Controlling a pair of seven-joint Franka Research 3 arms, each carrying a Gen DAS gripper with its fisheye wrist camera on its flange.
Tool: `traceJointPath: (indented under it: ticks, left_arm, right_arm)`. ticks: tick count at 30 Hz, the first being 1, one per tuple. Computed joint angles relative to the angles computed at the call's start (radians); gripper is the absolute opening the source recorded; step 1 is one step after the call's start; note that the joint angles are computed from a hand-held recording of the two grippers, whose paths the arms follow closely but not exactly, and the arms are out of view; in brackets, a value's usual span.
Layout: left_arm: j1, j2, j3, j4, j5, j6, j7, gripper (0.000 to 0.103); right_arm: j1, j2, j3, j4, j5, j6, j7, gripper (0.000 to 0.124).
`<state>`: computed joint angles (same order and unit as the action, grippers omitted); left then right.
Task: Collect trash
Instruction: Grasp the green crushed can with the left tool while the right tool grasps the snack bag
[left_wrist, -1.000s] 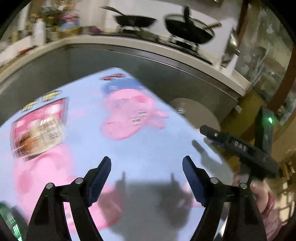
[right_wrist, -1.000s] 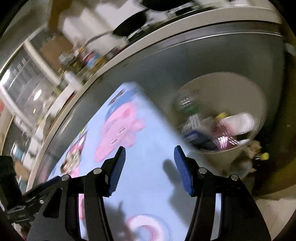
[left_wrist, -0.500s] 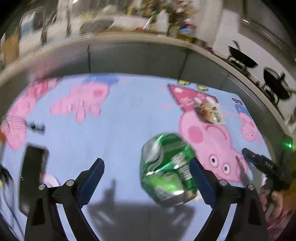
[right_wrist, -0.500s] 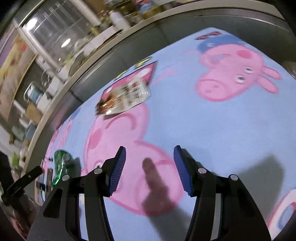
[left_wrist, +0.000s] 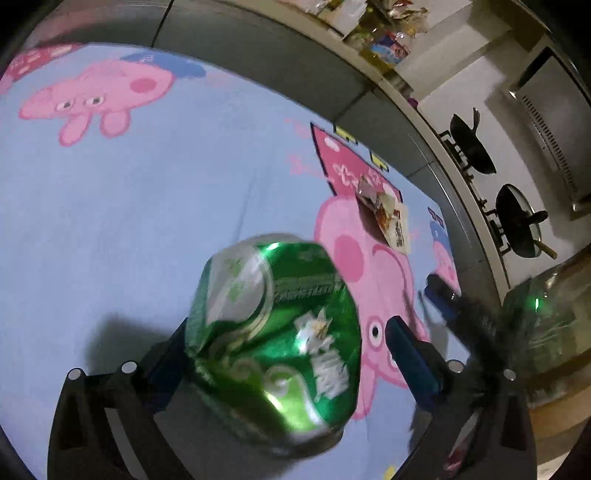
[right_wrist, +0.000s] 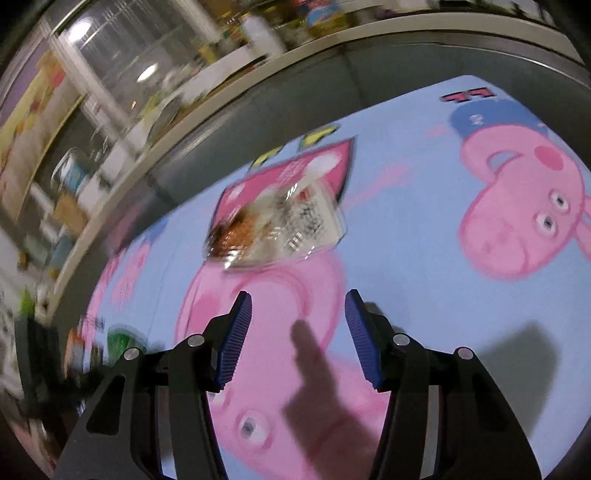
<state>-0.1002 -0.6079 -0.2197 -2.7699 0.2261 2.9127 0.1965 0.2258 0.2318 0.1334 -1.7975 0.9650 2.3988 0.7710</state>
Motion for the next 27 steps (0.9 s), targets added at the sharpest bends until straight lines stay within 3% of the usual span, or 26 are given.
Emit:
traceJointPath:
  ticks: [2,6,9,12,13,14,15,17,22,27]
  left_arm:
    - [0.055,0.019,-0.065,0.038,0.049,-0.046,-0.023,0.099]
    - [0.089,0.052,-0.138,0.118,0.151,-0.194,-0.064,0.099]
    - [0.074,0.091,-0.161,0.18,0.223,-0.317,-0.082,0.099]
    - [0.045,0.105,-0.148,0.198,0.268,-0.372,-0.11,0.097]
    - [0.037,0.107,-0.148,0.206,0.284,-0.401,-0.121,0.091]
    - [0.029,0.111,-0.143,0.212,0.299,-0.422,-0.129,0.087]
    - [0.021,0.114,-0.136,0.216,0.311,-0.437,-0.131,0.085]
    - [0.005,0.12,-0.125,0.223,0.329,-0.463,-0.141,0.069]
    - [-0.038,0.087,-0.083,0.19,0.316,-0.442,-0.156,0.063]
    - [-0.067,0.065,-0.078,0.17,0.274,-0.428,-0.156,0.062]
  right_arm:
    - [-0.005,0.079,-0.002,0.103,0.002,0.001,0.044,0.052]
    - [0.003,0.218,0.018,0.292,-0.077,0.009,0.106,0.053]
    - [0.016,0.323,0.04,0.437,-0.156,-0.04,0.145,0.054]
    - [0.016,0.35,0.07,0.472,-0.188,-0.047,0.118,0.05]
    - [0.017,0.346,0.076,0.47,-0.206,-0.065,0.097,0.039]
    - [0.02,0.337,0.076,0.459,-0.224,-0.077,0.086,0.011]
    - [0.022,0.325,0.074,0.441,-0.241,-0.09,0.076,0.004]
    - [0.009,0.267,0.082,0.352,-0.22,-0.078,0.035,0.002]
    - [-0.03,0.122,0.067,0.143,-0.113,-0.09,-0.038,0.001]
    - [-0.057,-0.048,0.014,-0.073,0.022,-0.097,-0.122,0.001]
